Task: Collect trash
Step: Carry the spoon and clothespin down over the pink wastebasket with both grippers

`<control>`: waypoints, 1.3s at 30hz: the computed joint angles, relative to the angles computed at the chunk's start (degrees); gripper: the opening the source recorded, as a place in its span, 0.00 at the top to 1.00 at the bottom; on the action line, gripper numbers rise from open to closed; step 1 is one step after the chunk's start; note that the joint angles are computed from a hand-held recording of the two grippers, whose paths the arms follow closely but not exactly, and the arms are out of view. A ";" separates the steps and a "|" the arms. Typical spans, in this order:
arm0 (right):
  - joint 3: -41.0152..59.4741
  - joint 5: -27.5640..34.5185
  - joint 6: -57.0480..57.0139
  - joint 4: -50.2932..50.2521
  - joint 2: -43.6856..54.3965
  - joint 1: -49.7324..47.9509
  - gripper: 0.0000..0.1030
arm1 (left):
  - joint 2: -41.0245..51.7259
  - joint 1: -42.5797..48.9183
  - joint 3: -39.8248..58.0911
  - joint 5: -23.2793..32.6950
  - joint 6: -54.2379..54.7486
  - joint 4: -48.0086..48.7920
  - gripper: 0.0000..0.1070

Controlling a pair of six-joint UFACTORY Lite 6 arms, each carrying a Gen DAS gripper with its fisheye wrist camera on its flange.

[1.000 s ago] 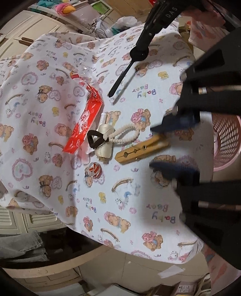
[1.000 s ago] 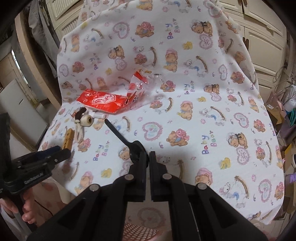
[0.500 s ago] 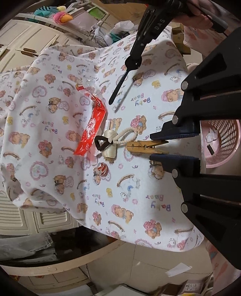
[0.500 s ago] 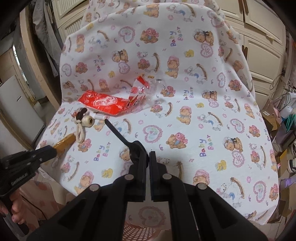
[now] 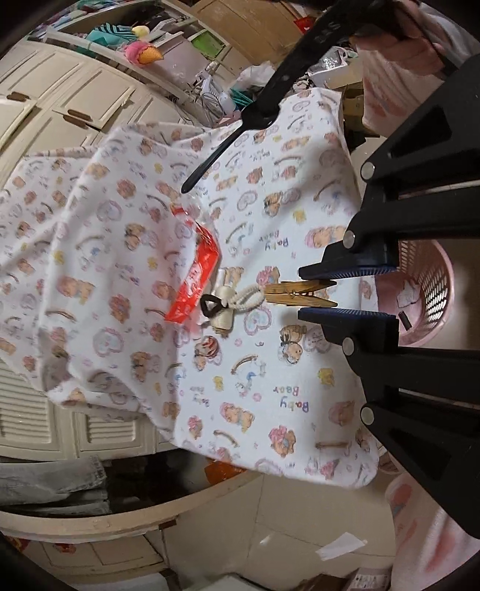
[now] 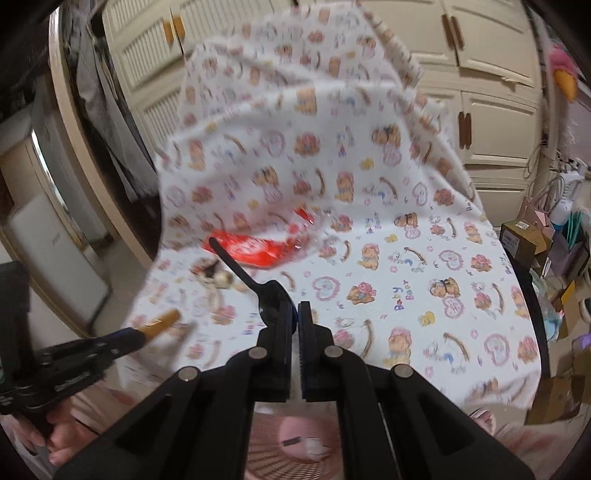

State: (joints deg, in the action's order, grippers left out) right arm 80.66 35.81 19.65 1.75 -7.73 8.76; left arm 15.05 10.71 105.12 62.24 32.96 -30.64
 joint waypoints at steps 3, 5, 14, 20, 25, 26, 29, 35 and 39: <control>-1.07 3.86 11.50 -11.46 -4.50 6.60 0.97 | -5.81 1.12 -3.31 0.03 -1.05 1.22 0.87; -3.20 6.53 19.42 -19.47 -7.56 12.44 0.97 | -9.92 3.02 -6.37 1.92 2.64 -1.38 0.87; -12.73 9.46 14.60 -9.07 -9.48 16.58 0.97 | -11.68 1.18 -19.88 -2.50 2.80 3.38 0.87; -16.99 9.98 9.05 -2.80 -5.66 13.84 0.97 | -6.60 2.14 -19.97 1.28 0.45 5.35 0.87; -19.19 9.25 6.59 -0.65 -1.08 12.49 0.97 | -4.72 -0.04 -21.69 -0.51 -2.20 7.82 0.87; -19.57 8.87 6.58 -0.11 -0.27 12.32 0.97 | -4.04 -0.55 -21.78 -0.81 -2.53 8.26 0.87; -19.71 7.65 5.00 1.76 5.57 11.51 0.97 | -2.30 -3.17 -23.05 -1.66 -4.04 10.78 0.87; -19.76 6.55 0.55 6.37 16.43 11.30 0.97 | 1.58 -7.18 -26.71 -2.89 -8.56 17.05 0.87; -20.25 5.18 -1.93 10.11 22.15 11.16 0.97 | 4.11 -9.13 -29.62 -5.45 -11.87 21.56 0.87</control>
State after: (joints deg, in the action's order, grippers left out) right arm 60.41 41.00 17.72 11.86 14.42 19.92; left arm 19.16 1.58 75.50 56.79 21.09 -9.08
